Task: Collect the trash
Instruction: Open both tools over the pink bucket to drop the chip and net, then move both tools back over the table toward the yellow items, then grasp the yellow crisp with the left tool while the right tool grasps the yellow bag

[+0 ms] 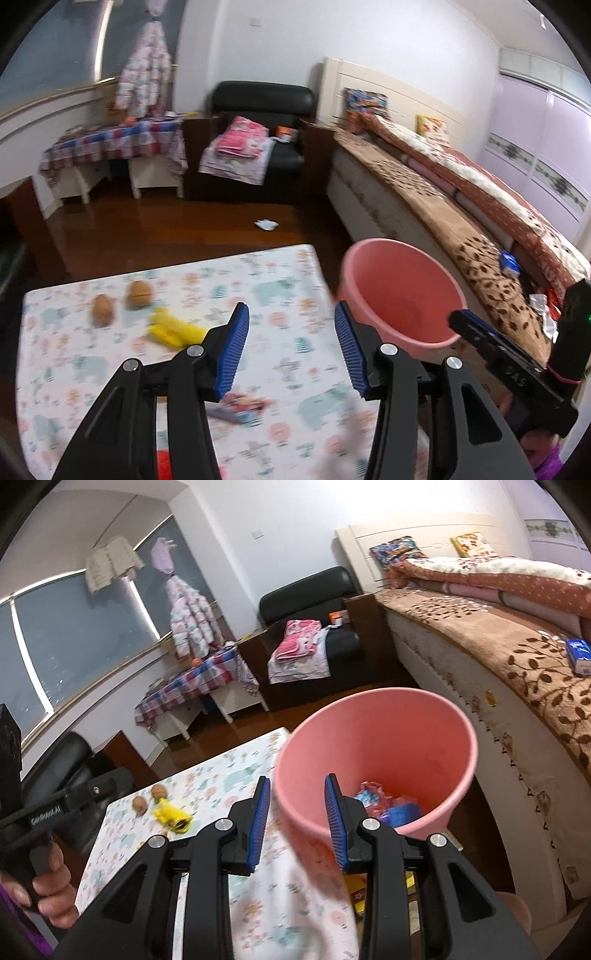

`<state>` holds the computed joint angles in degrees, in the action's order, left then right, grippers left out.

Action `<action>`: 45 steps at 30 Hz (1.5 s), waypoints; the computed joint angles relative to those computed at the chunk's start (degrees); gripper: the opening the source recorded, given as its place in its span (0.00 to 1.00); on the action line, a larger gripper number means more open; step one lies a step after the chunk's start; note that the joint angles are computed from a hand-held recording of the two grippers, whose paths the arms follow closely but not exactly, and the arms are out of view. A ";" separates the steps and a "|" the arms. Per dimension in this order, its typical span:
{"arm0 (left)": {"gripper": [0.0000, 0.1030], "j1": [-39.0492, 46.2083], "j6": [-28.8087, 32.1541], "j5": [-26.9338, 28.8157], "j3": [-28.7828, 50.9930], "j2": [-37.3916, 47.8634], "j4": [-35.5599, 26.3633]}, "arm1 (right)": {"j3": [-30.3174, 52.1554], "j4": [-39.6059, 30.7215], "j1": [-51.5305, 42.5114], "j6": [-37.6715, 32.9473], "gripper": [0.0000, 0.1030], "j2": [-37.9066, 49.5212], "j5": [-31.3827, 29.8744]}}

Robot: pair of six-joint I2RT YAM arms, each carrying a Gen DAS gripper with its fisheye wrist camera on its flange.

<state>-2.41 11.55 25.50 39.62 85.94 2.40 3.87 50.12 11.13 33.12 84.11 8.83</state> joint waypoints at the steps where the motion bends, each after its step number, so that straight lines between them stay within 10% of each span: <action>1: 0.46 2.31 0.88 0.65 -0.16 -0.18 -0.26 | 0.19 -0.47 1.36 0.44 0.30 -0.13 0.67; 19: 0.46 18.46 5.64 1.06 3.43 16.02 0.18 | 8.52 -7.12 17.79 1.81 0.30 6.59 7.64; 28: 0.37 15.04 1.51 -1.07 9.43 24.59 -0.87 | 17.17 -10.42 16.45 -1.83 0.30 11.43 -0.47; 33: 0.07 13.95 1.93 -1.63 11.28 27.47 -1.19 | 24.24 -12.62 15.61 -3.14 0.30 16.91 -4.72; 45: 0.04 22.39 1.45 1.62 11.43 27.19 1.79 | 47.59 -27.98 15.86 -11.79 0.30 33.07 -8.37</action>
<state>19.98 13.00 27.12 51.06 113.13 4.19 51.46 22.14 27.00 21.33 117.17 0.46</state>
